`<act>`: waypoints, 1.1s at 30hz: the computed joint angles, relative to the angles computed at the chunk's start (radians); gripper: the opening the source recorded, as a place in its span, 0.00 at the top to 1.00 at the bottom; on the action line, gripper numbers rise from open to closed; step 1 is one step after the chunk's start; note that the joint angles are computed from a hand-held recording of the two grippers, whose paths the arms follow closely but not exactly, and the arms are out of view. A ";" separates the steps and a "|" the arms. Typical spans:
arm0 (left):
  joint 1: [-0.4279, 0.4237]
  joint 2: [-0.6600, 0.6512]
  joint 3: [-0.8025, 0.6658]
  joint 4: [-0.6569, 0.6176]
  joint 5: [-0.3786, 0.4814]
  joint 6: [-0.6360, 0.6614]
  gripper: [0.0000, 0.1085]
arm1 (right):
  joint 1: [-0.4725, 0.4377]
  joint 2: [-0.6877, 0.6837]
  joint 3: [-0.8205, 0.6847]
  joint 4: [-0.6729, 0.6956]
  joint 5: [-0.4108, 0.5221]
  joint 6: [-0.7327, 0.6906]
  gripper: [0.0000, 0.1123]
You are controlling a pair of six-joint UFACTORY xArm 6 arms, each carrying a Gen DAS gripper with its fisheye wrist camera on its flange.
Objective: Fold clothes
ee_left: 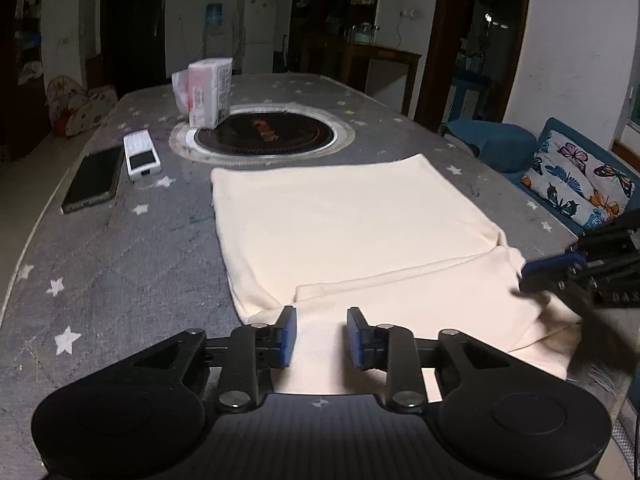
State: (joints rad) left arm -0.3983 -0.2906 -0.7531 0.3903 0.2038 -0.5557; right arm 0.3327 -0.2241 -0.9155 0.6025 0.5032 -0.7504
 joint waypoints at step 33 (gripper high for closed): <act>-0.197 -0.212 0.203 -0.008 0.029 0.415 0.63 | -0.006 -0.218 0.115 -0.162 0.175 -0.209 0.73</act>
